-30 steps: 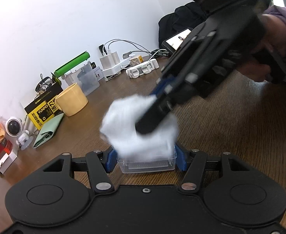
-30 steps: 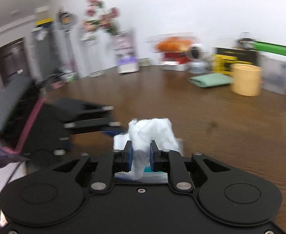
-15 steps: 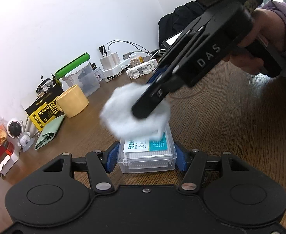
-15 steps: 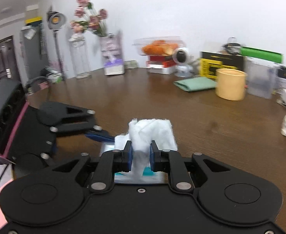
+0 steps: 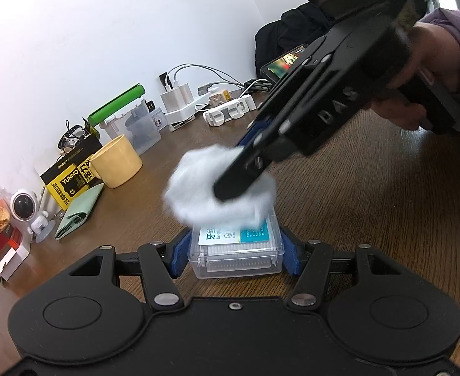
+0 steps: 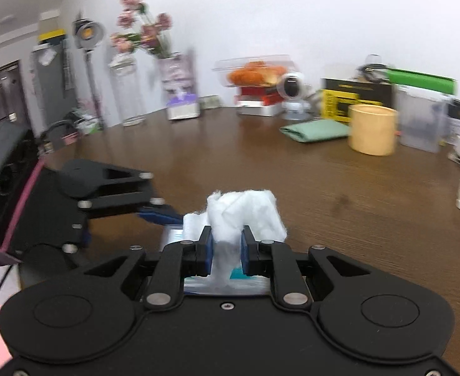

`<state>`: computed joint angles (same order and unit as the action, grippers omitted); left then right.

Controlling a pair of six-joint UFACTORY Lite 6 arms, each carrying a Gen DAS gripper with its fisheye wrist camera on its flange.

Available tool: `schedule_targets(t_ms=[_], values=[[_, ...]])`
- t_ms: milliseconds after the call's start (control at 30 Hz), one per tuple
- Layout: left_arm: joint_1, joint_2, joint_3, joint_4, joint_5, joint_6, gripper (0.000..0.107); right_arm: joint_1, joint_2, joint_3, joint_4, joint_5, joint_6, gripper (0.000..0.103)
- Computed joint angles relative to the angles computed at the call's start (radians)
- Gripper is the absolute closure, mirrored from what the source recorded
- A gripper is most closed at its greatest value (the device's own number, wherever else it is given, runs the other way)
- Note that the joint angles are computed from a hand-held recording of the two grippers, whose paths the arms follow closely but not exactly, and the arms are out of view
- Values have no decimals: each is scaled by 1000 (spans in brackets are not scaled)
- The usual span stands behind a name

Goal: Clean container

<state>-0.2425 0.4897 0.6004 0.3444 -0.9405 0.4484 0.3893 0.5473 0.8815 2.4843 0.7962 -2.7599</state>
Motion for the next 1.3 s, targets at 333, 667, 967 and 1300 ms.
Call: schedule_targets(t_ms=[333,667,967,1300], values=[[2,-3,-2,10,5,-14,49,-17,-31,-44,53,-27,-71,85],[-2,-6,-3,6,8,-14,50,23,-51,-56,-97,-14,-21,85],[-3,-5,-1,-1,6,-7,50,-57,15,30,-39,-17,15,85],[7,1,14,19,19,-27,49,-44,-63,-75,-89,-28,-26,85]])
